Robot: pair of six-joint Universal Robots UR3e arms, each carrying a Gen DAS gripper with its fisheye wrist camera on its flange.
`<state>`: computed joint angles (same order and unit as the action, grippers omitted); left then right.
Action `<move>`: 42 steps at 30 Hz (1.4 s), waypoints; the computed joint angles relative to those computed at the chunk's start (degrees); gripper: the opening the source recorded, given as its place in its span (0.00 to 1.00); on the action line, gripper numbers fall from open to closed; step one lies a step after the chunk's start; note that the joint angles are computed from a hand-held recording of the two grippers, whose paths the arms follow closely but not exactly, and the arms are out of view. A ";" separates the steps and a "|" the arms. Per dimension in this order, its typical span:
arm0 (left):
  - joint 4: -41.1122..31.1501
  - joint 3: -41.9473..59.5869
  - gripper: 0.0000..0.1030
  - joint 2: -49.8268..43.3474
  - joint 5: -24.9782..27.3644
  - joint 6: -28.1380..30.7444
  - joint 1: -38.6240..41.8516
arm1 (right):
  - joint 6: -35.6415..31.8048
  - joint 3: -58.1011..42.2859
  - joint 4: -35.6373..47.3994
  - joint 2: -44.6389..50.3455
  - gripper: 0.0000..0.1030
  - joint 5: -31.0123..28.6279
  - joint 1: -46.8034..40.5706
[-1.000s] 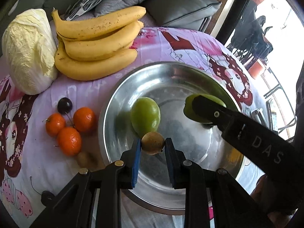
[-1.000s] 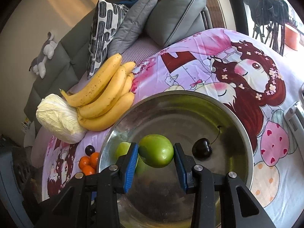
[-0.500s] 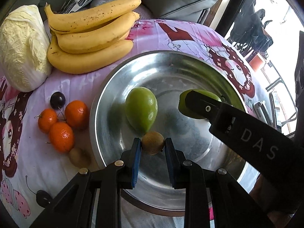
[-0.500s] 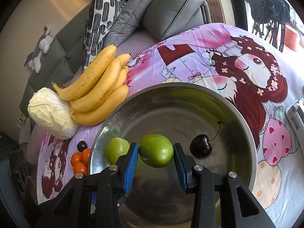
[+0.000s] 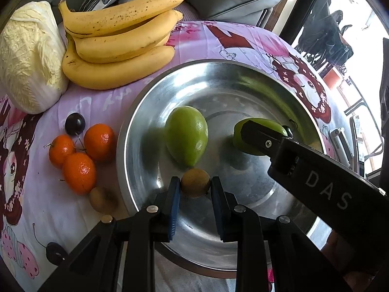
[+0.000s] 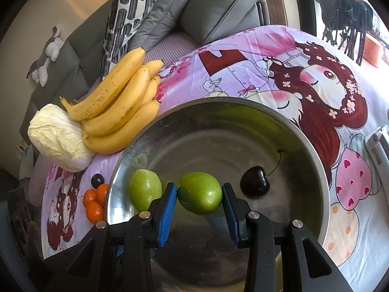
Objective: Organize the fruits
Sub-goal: 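Open the left tool to drop the brown fruit in the bowl while the right tool releases the mango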
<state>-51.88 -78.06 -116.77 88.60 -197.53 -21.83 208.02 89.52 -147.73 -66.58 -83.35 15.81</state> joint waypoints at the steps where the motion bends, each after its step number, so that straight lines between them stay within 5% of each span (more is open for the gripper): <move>1: -0.04 0.04 0.26 -0.04 0.00 -0.01 0.01 | -0.08 -0.15 0.16 0.05 0.40 -0.08 0.05; 14: -2.19 1.14 0.28 -0.32 -0.70 0.46 0.04 | -0.57 -0.83 1.66 0.19 0.41 -0.70 0.31; 25: -3.77 1.05 0.43 1.65 -0.71 0.31 -0.13 | -1.09 -0.80 2.22 -1.97 0.41 -3.78 0.95; 42: -1.89 -6.41 0.46 10.02 0.45 -3.50 4.62 | -1.88 -0.09 6.13 -5.02 0.41 -4.93 1.03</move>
<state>-53.77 -84.47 -106.75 89.05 -201.03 -17.21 206.14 89.43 -141.60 -71.60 -88.29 16.84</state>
